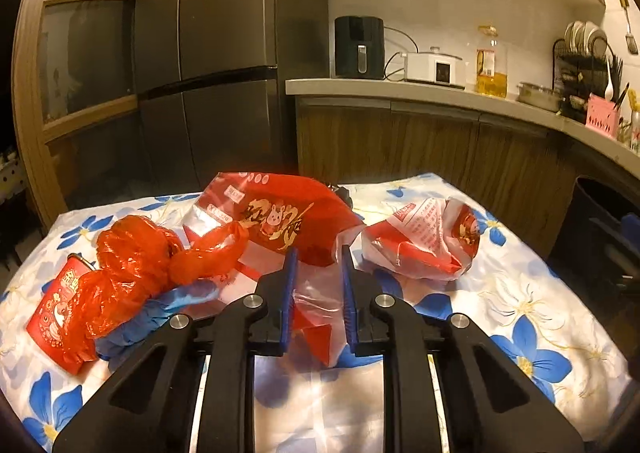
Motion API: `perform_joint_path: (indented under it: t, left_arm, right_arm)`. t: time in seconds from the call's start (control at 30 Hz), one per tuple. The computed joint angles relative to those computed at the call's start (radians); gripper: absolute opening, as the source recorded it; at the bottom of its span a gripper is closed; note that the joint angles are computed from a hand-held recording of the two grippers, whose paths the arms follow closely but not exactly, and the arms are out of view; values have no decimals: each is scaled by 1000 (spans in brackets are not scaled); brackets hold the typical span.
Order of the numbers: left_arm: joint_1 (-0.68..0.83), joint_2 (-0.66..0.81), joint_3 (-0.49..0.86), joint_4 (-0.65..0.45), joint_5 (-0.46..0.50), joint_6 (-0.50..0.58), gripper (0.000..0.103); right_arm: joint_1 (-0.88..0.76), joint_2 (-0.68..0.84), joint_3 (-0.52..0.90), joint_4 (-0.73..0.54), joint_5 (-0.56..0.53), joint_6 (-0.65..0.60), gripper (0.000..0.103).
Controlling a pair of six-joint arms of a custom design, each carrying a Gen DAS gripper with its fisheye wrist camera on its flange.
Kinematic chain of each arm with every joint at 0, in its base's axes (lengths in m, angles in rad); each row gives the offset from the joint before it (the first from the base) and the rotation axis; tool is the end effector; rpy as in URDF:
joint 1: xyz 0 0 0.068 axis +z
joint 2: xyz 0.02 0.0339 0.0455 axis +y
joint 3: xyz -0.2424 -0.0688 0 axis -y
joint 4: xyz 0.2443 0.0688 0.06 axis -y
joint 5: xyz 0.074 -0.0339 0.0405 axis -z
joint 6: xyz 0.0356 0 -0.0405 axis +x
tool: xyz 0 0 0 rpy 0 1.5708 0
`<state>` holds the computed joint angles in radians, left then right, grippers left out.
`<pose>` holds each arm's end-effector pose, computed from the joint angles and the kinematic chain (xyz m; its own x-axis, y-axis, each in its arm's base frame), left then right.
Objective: Collect trash
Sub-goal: 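Grasp the red printed snack bag with the left tool while the right tool grasps another red bag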
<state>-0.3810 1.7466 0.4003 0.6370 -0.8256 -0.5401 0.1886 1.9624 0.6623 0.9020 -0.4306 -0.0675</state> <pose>0.2416 -0.0686 0.0634 -0.3820 -0.2226 -0.8970 -0.5386 0.8423 0.0203 0.3250 0.0772 0.0770 -0.3429 -0.1279 -0.9306 -0.5728 0.8137 0.0993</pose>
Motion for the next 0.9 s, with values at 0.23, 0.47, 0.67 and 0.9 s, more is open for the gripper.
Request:
perform_joint_path:
  t: [0.23,0.47,0.67,0.9]
  left_arm:
    - [-139,-143,-166,87,-81,-77,16]
    - [-307,-306,-304,120,-187,-136,15]
    - [-369,-351,-330,66,-223,-194,15]
    - [-348,-365,-331,66,-192,-179,15]
  right_arm:
    - [77,72,96,-34,36,18,97]
    - [158,172,257,-134,100,29,97]
    - [173,251,416,-241,88,80,97]
    - [198,310,505,-355,97,48,85]
